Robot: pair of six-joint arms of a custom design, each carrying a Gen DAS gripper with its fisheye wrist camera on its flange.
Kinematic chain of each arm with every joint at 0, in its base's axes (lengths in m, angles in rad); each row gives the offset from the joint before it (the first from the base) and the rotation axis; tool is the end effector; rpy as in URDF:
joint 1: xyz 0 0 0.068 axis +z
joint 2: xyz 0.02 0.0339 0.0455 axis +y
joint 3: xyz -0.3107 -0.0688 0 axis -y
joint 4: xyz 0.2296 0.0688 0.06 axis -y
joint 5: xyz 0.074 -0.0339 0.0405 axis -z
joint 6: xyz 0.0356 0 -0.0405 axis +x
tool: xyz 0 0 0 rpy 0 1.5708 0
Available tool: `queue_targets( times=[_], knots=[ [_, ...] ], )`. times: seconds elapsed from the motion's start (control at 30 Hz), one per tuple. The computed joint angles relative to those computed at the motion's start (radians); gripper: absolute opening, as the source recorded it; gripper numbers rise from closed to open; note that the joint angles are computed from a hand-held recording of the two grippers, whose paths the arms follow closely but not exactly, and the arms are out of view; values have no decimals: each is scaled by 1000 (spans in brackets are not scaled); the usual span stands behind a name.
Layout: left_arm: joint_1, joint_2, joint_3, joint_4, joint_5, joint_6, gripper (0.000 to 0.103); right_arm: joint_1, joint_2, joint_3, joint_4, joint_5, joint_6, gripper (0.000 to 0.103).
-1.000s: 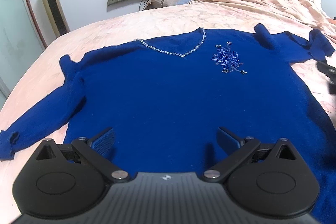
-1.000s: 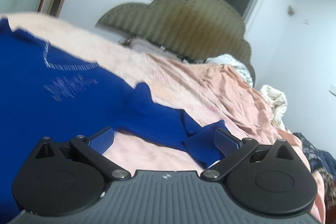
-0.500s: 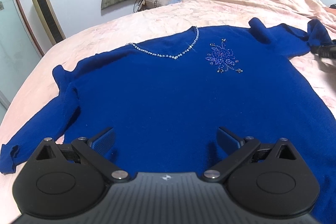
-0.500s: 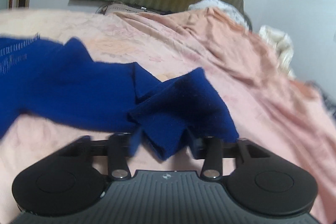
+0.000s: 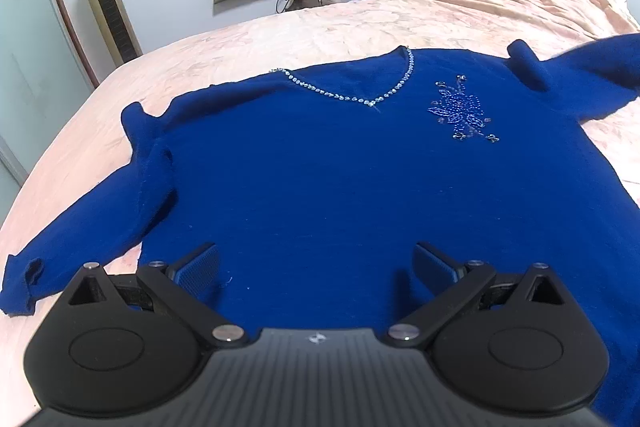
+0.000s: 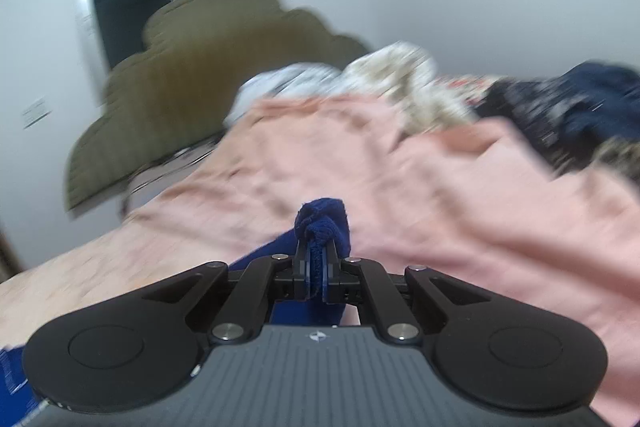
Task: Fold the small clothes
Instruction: 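Reach the right gripper to the sweater sleeve cuff and close on it, then carry the held sleeve across the sweater body with the right gripper, then release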
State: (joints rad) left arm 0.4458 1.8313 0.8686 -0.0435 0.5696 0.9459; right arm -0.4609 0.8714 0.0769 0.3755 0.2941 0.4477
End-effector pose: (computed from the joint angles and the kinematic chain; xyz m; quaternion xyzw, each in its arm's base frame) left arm 0.3115 0.1276 0.1717 0.3039 0.8737 -0.0357 0.3782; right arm 0.1050 -0.0637 0.1855 0.4358 0.7105 -0.1264 0.5379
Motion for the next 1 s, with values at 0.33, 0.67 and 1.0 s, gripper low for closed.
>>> queue_targets(
  times=[0.33,0.67,1.0],
  knots=[
    [-5,4,-3,12,-5,-4,103,-5,-18,35,-85,-159,109,7],
    [8,6,17,14,4,-17,103,694,437,162,256,109,346,8],
    [35,36,64,-5,0,-36,103,843,783,431,336,2,346,9]
  ],
)
